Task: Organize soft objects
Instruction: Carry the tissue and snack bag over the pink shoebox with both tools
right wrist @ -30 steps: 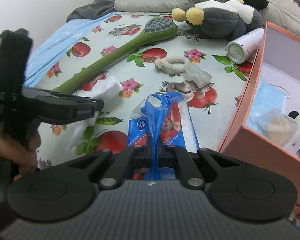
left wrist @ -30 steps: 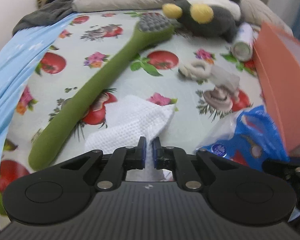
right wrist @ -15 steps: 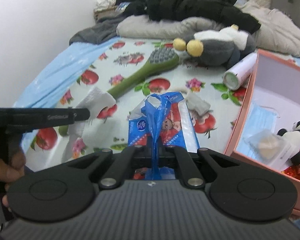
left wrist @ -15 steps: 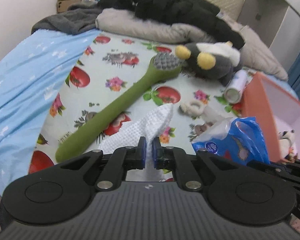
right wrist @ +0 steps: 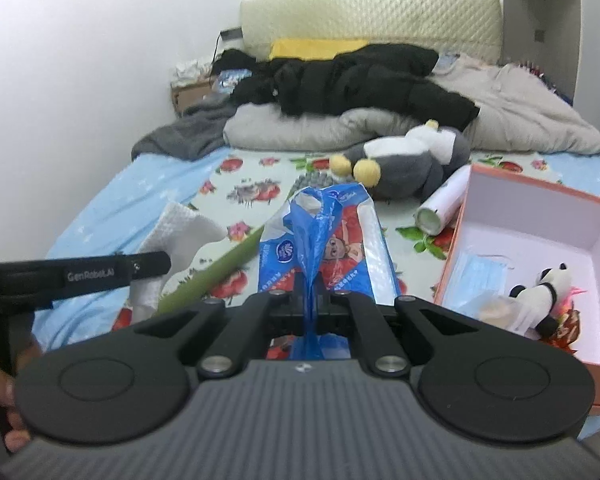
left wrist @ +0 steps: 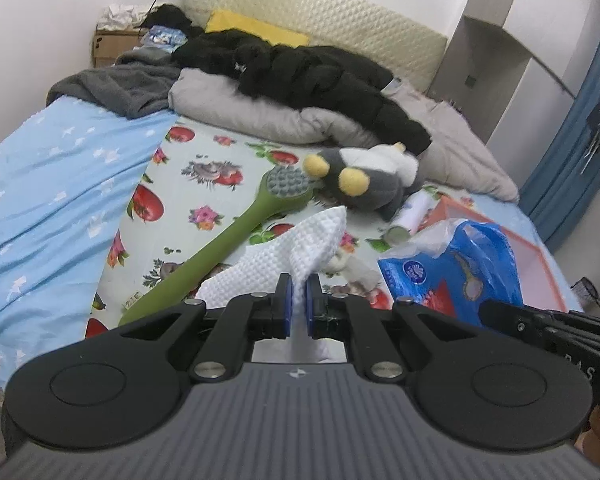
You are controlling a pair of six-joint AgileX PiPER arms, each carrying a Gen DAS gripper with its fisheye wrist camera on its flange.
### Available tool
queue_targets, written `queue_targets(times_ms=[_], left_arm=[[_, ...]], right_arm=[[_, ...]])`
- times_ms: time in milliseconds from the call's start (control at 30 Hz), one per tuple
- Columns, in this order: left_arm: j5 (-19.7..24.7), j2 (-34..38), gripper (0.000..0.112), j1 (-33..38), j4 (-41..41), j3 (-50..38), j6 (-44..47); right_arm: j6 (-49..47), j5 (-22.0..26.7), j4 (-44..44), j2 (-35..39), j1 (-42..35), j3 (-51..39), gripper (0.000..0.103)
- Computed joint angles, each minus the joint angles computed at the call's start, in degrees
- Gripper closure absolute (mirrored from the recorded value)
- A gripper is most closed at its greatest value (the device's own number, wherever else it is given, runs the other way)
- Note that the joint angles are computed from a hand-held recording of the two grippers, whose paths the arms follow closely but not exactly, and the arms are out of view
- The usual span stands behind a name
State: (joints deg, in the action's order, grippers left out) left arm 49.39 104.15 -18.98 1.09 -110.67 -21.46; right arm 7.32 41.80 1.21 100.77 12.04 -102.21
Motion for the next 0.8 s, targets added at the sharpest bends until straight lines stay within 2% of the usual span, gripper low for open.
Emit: queue_targets(times_ms=[233,433,633,800], left_arm=[[-0.02,-4.61,0.104,-2.89,0.31,1.59,-1.42],[0.22,-5.17,0.104,-5.68,-0.21,-0.02,-1.61],[2.68,-0.87,0.104,-8.22,-3.6,-7.97,1.94],[6.38,5.27,0.104,-10.83,-6.77,-18.31,4.76]], right_arm=[[1.54,-0.54,-1.49,-5.67,-0.09,3.67,0.098],[4.46,-0.66,-3.99,-9.81,-1.72,6.27,0.098],[7.74,-0.92,-7.21,-14.09,-4.35,9.5,0.098],[9.93,-0.64,-9.15,-16.48,-7.09,11.45,0.098]])
